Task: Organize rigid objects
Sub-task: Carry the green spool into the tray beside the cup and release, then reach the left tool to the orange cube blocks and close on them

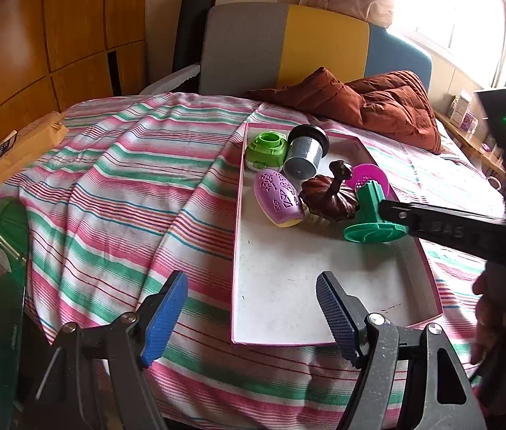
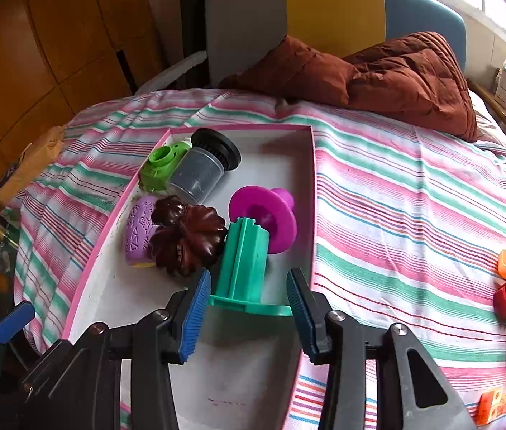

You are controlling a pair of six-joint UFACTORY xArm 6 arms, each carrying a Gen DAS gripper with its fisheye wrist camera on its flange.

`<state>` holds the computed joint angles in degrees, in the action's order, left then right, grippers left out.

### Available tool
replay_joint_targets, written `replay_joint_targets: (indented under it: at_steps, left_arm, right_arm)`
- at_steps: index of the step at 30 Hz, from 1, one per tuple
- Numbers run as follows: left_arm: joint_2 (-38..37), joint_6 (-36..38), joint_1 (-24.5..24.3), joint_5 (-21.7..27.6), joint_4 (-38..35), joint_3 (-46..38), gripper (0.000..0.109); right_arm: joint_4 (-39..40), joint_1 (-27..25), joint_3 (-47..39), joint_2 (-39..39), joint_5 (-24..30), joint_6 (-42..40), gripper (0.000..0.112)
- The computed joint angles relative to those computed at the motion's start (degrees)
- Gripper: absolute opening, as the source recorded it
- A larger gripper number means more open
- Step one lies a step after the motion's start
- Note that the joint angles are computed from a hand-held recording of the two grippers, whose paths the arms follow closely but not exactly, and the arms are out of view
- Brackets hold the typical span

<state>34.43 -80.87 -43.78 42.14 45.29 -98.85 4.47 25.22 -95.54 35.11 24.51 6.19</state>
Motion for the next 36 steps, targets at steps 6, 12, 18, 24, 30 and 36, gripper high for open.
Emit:
replay_joint_targets:
  at_steps: [6,12,18,24,30,36]
  left_arm:
    - [0.1,0.7,-0.2,0.2,0.2,-0.4,0.075]
    - [0.9,2.6,-0.5,0.3,-0.5,-1.9,0.075]
    - [2.1,4.7,-0.9,0.5,-1.2,-3.7,0.075]
    - [2.9,5.6,-0.9,0.2,-2.2,-4.7,0.075]
    - [4.3,7.6,-1.2,-0.5,-3.1,-6.8,0.075]
    - [5.7,9.4,-1.4,-1.7,-4.1,-9.0,0.075]
  right_arm:
    - [-1.2,-1.7,6.8,-5.2,-3.6,0.2,0.044]
    - [-5.9,-5.3,12.3,-9.3,-4.3,4.1,0.044]
    - [-11.2,-10.5,17.3,-13.2,-4.3,9.3,0.044]
    - [-14.2,-16.9,21.9,-17.2,-4.7,15.9,0.044]
    - [-13.2,-22.7,23.5,-18.9,-0.6,24.7,0.044]
    - [1.8,-25.5,22.6,-19.0,7.9,20.7,0.044]
